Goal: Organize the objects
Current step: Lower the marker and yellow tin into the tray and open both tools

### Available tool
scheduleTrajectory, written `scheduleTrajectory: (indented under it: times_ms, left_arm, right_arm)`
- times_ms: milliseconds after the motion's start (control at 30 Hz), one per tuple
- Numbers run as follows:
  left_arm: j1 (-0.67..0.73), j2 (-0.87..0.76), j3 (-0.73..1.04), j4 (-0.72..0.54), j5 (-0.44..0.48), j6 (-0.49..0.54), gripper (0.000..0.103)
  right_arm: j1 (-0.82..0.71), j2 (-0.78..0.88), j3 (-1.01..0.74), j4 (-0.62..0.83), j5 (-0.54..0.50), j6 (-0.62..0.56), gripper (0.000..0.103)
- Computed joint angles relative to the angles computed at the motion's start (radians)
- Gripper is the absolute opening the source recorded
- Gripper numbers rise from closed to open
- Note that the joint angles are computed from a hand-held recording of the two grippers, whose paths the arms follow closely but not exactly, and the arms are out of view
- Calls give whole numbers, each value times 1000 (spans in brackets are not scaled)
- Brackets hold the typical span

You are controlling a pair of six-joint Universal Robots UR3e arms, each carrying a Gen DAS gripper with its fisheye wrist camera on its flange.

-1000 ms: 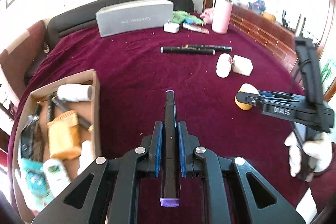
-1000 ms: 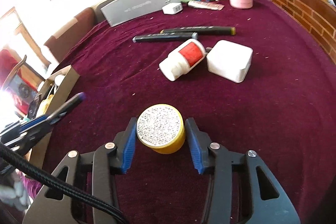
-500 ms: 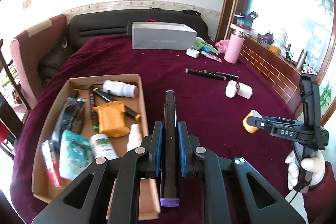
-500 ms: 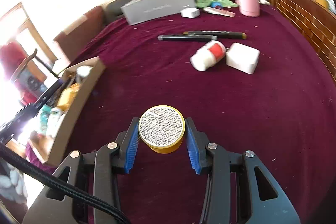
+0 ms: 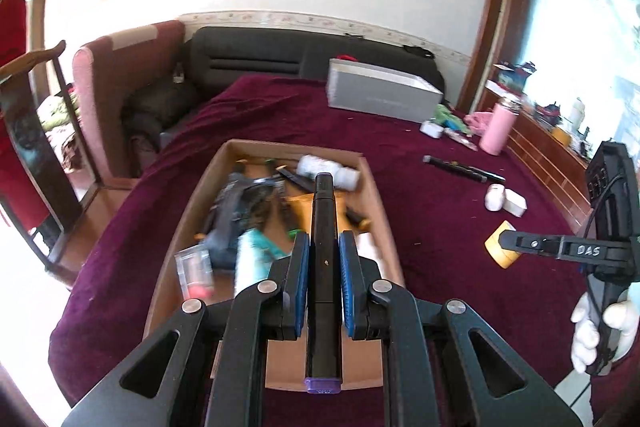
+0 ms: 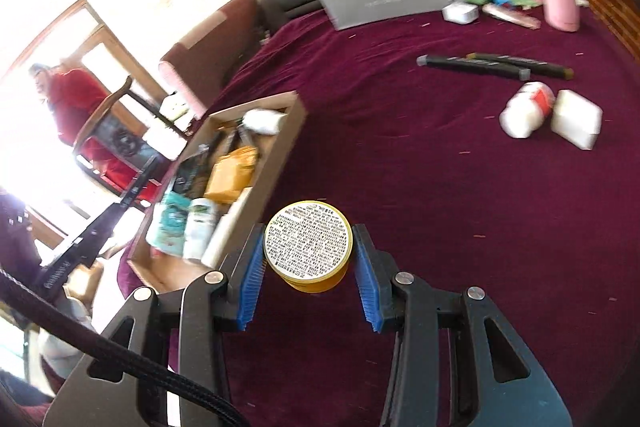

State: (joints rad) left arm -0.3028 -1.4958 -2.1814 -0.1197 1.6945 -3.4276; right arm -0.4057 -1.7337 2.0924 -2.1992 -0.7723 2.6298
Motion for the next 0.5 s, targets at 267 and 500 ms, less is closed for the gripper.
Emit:
scheduleTrajectory:
  times_ms: [267,500]
  left_arm:
    - [160,45,-152,75,-76,34,12]
    - [247,41,-230,116,-132,69,12]
  right_arm:
    - [220,187,-127,-128,-26,149,40]
    - [390,353,-285,-181,-84,243,41]
